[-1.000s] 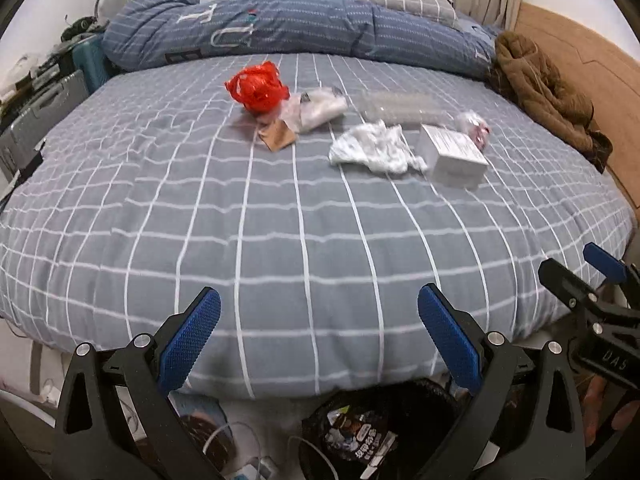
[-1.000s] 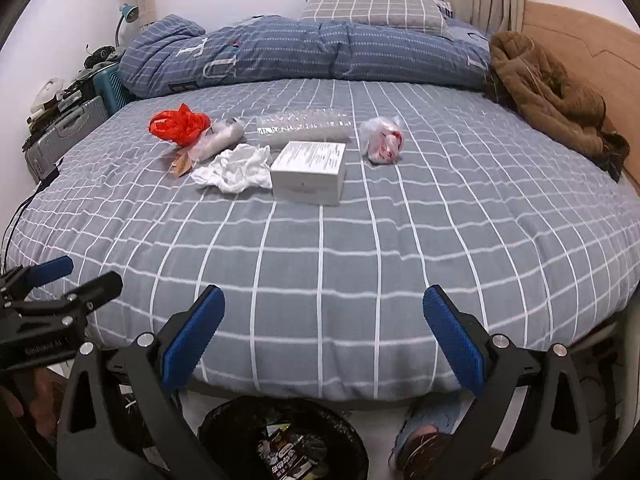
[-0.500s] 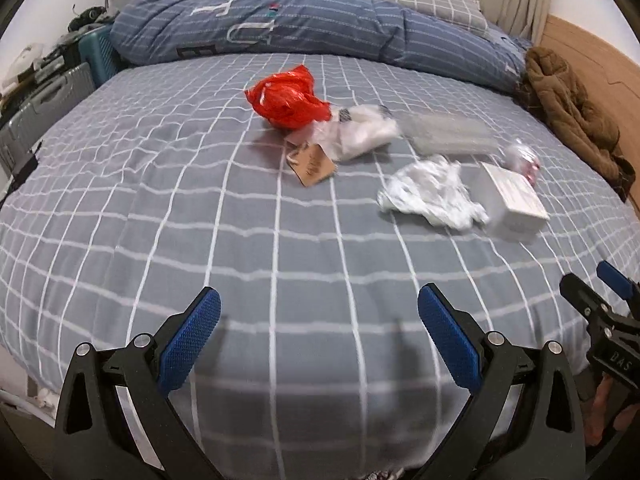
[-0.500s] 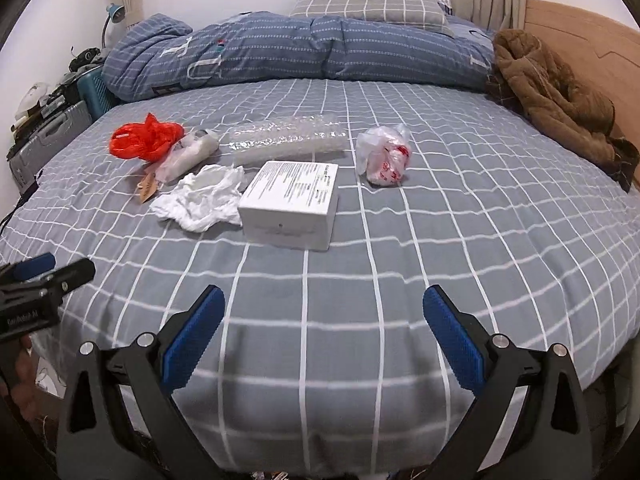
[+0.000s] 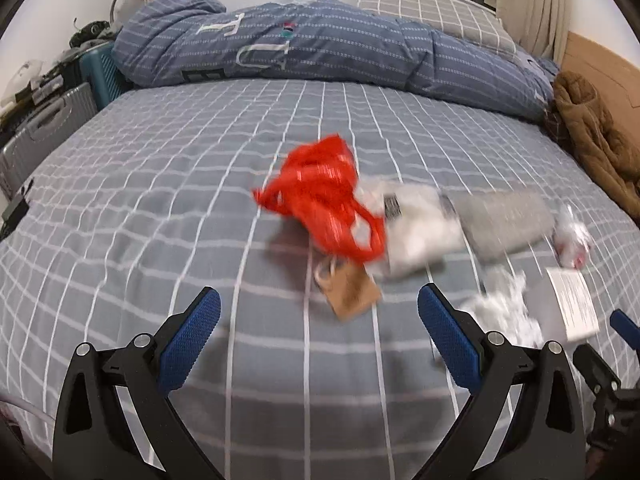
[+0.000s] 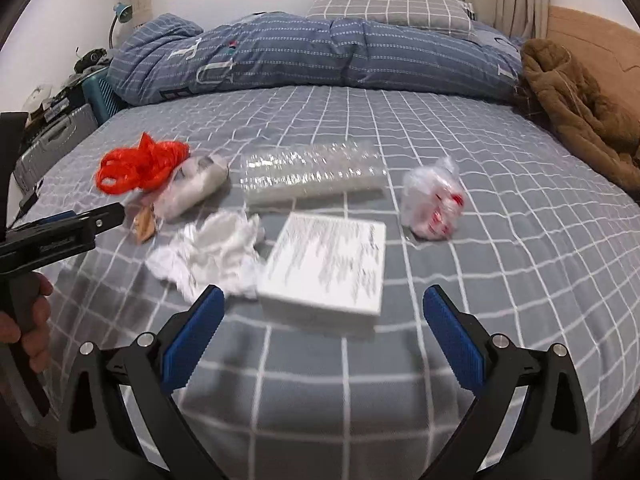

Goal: Collect trash
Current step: 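Grasp the red plastic bag with the left tool while the right tool grasps the white box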

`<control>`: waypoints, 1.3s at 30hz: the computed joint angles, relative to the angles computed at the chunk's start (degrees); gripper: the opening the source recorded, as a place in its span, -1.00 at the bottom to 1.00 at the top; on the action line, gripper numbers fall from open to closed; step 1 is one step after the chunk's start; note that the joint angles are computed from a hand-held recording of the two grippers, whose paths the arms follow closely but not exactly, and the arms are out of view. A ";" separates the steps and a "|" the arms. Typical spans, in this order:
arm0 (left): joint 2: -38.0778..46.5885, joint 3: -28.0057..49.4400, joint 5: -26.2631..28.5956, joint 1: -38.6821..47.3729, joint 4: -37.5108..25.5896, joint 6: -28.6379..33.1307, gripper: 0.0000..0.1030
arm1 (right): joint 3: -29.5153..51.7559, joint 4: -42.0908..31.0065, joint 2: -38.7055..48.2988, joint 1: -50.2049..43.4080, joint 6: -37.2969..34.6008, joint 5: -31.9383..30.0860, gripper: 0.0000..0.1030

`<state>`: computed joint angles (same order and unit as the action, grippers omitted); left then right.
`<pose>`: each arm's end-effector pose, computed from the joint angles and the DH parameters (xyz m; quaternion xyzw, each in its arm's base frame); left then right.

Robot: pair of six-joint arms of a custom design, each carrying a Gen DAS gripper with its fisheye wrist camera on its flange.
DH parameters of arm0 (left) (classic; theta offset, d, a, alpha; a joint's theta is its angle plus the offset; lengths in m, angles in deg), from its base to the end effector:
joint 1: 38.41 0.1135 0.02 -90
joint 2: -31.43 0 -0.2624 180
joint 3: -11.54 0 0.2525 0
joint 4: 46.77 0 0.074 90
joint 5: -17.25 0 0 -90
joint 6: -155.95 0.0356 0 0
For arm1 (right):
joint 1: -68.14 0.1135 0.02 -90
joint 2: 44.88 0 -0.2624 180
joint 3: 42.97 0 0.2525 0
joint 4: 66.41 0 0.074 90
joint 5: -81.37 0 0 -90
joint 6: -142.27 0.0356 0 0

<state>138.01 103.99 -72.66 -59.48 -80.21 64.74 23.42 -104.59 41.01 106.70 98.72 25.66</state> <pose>0.3860 -0.1488 0.2225 0.1610 0.9182 -0.0706 0.3549 0.2428 0.1679 0.2035 0.1450 0.9100 -0.0290 0.3874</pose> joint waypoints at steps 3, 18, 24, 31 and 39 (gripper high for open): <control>3.15 4.55 0.07 0.19 -1.02 0.15 0.89 | 1.89 1.49 2.16 -1.69 -1.50 -1.37 0.85; 17.68 23.58 -1.94 0.45 -7.28 -0.17 0.62 | 5.63 3.16 8.01 -5.37 -3.79 -4.17 0.74; 20.20 26.80 -1.89 0.53 -9.66 0.36 0.06 | 4.97 2.96 8.26 -6.39 -3.51 -5.23 0.49; 20.25 26.26 -2.17 1.01 -9.37 0.68 -0.33 | 3.17 4.47 7.05 -7.49 -4.73 -6.28 0.35; 18.51 24.64 -0.96 1.55 -9.35 0.31 -0.51 | 2.50 5.01 6.30 -7.18 -5.11 -5.97 0.34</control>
